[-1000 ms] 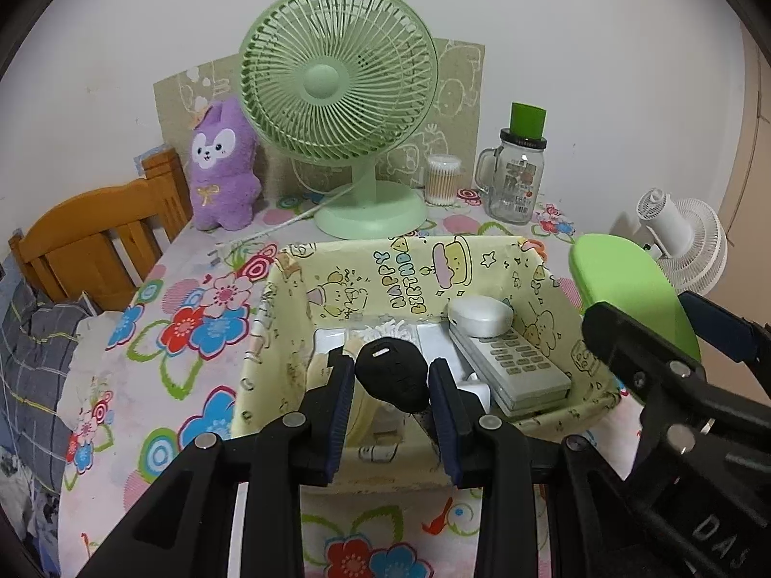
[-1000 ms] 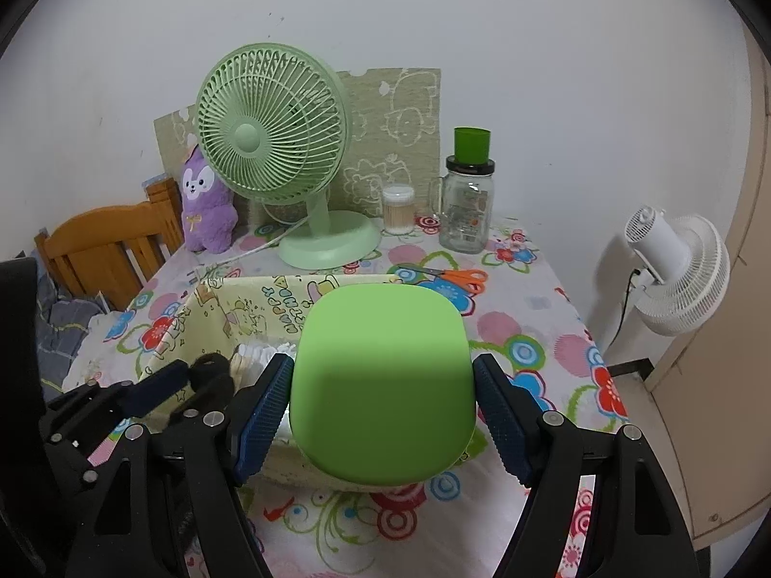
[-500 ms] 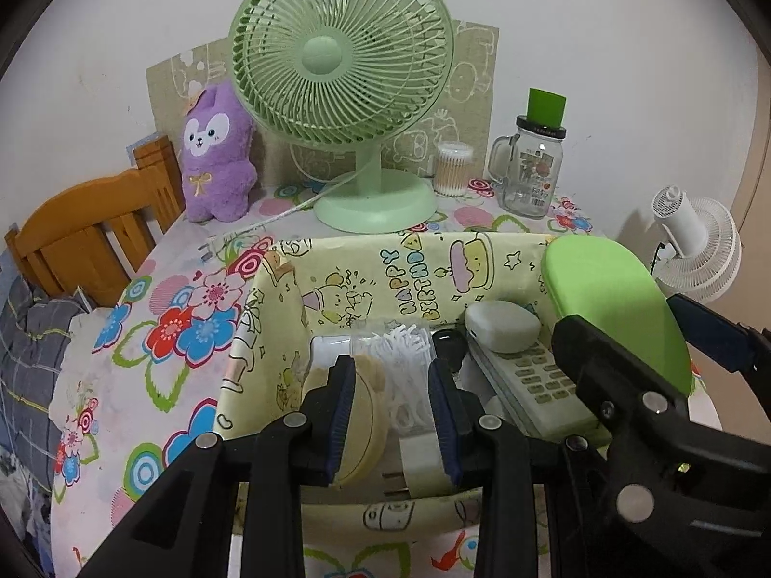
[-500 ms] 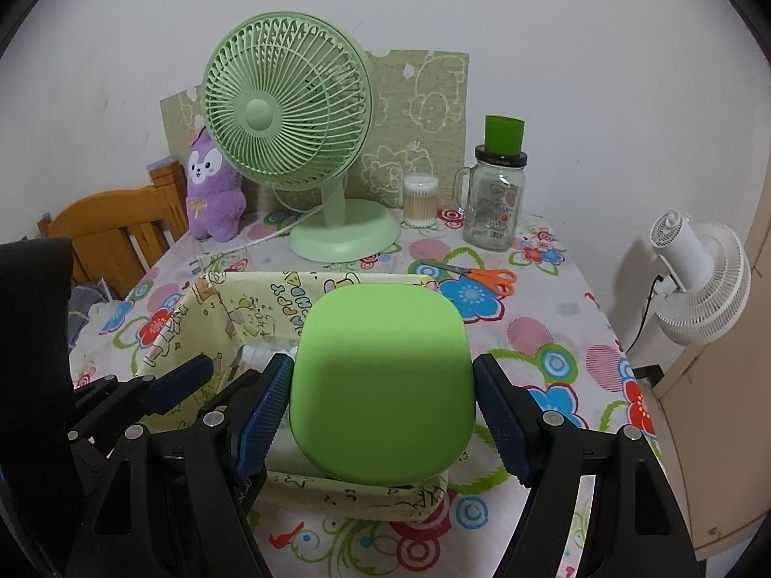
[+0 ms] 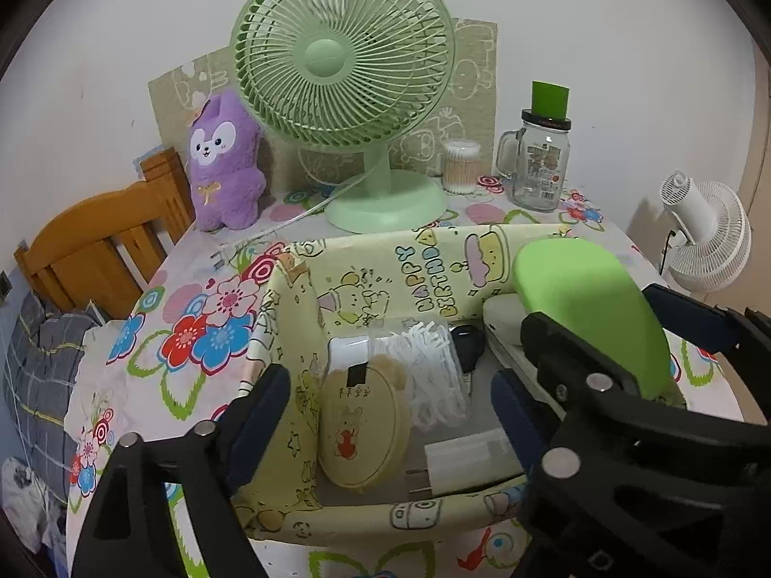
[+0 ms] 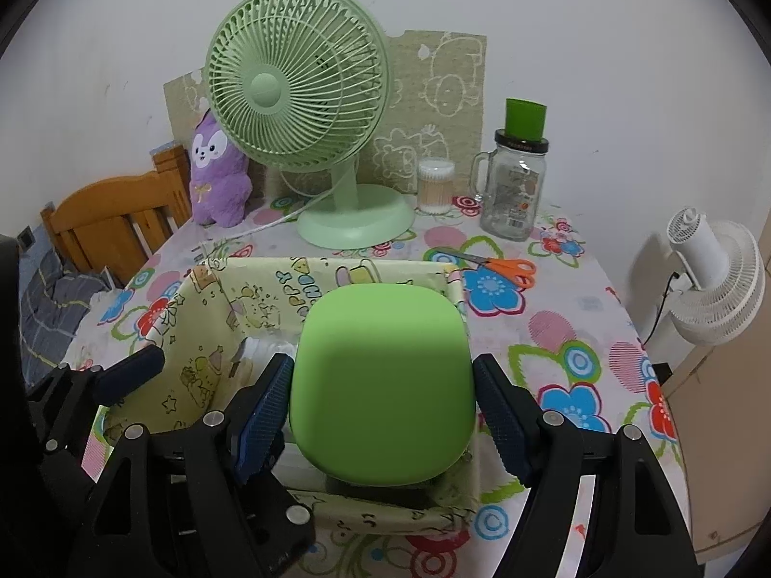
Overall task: Organize rigid objects
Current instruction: 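Lower the green case into the basket with the right gripper while the left drops the key fob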
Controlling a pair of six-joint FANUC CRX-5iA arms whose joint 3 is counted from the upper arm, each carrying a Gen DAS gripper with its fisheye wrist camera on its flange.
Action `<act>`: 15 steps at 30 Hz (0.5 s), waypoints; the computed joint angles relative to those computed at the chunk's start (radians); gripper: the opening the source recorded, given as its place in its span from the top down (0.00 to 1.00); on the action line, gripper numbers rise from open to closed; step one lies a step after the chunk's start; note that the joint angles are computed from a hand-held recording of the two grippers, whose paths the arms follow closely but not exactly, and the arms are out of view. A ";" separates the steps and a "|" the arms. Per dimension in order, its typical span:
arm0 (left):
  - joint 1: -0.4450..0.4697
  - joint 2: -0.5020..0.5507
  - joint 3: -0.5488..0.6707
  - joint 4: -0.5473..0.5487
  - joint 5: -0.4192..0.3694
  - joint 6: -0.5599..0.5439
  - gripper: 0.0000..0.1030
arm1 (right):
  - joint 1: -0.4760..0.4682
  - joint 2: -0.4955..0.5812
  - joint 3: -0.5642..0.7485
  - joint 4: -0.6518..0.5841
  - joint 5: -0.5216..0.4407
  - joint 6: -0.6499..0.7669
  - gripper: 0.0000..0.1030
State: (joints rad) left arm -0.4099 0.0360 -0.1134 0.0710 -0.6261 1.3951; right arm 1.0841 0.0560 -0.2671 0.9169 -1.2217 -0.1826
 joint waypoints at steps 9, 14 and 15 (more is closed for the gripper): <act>0.011 -0.007 -0.018 0.046 0.004 -0.057 0.10 | -0.029 0.021 0.016 -0.019 0.054 0.011 0.25; 0.009 -0.007 -0.016 0.029 0.005 -0.037 0.11 | -0.046 0.029 0.021 -0.025 0.089 0.026 0.25; 0.006 -0.008 -0.012 0.010 0.005 -0.021 0.12 | -0.054 0.030 0.025 -0.039 0.109 0.043 0.25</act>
State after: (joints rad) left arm -0.4039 0.0279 -0.1255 0.0808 -0.6209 1.3740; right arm 1.0301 0.0858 -0.2420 0.8775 -1.1123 -0.1395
